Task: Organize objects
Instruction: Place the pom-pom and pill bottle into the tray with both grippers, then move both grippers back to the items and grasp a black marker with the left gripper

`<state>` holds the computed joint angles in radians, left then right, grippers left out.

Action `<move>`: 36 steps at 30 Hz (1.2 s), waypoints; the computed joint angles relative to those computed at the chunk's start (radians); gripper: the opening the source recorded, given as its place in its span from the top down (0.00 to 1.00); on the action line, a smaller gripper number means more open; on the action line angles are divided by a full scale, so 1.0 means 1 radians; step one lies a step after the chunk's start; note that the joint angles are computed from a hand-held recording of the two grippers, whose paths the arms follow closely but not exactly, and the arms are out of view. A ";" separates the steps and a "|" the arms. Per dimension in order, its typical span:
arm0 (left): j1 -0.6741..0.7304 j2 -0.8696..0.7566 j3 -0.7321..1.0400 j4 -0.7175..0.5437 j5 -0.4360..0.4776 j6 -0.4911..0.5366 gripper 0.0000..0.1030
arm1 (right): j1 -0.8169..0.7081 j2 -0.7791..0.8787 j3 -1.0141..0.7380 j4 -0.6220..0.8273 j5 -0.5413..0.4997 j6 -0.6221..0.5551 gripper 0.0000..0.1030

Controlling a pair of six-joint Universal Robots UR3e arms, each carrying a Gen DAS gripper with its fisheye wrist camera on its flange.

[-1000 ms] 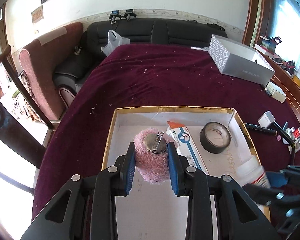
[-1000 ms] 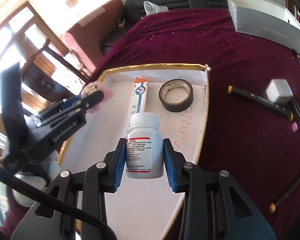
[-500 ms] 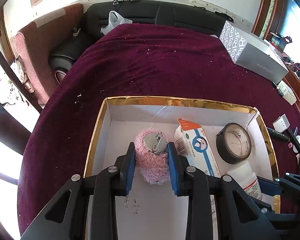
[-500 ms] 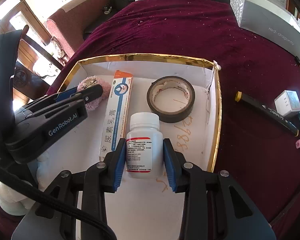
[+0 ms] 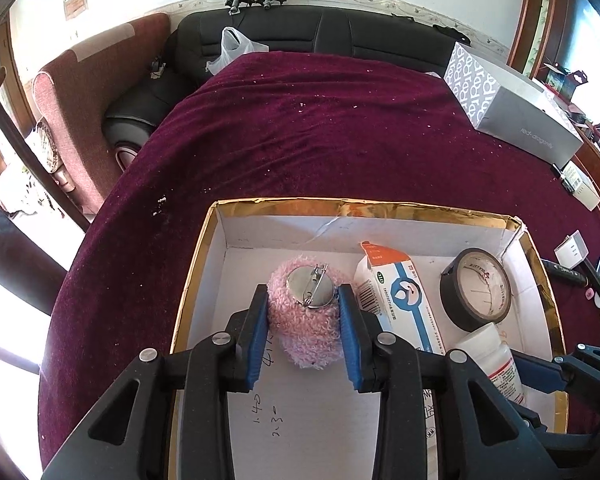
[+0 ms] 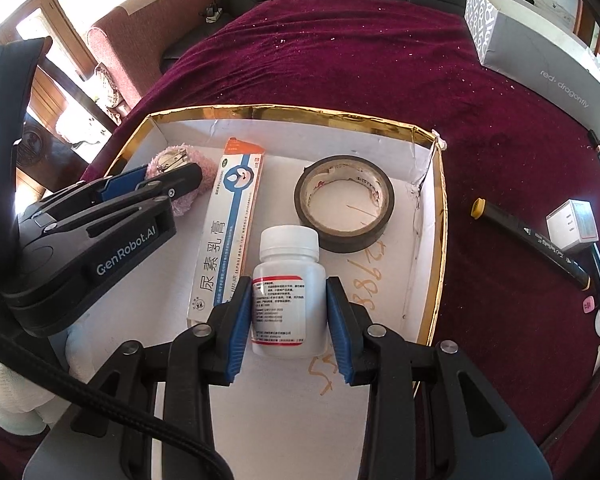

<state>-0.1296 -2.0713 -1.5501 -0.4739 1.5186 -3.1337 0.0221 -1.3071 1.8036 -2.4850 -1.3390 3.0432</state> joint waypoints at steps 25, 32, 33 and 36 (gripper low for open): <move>0.039 0.119 -0.065 -0.034 -0.077 -0.056 0.56 | -0.066 -0.131 0.089 -0.025 0.118 0.015 0.60; 0.061 0.250 -0.148 -0.059 -0.120 -0.065 0.51 | -0.165 -0.309 0.216 -0.003 0.203 -0.022 0.60; 0.066 0.277 -0.161 -0.076 -0.139 -0.067 0.50 | -0.197 -0.356 0.248 0.009 0.223 -0.036 0.60; 0.061 0.360 -0.194 -0.125 -0.182 -0.067 0.48 | -0.297 -0.472 0.320 0.066 0.278 -0.094 0.54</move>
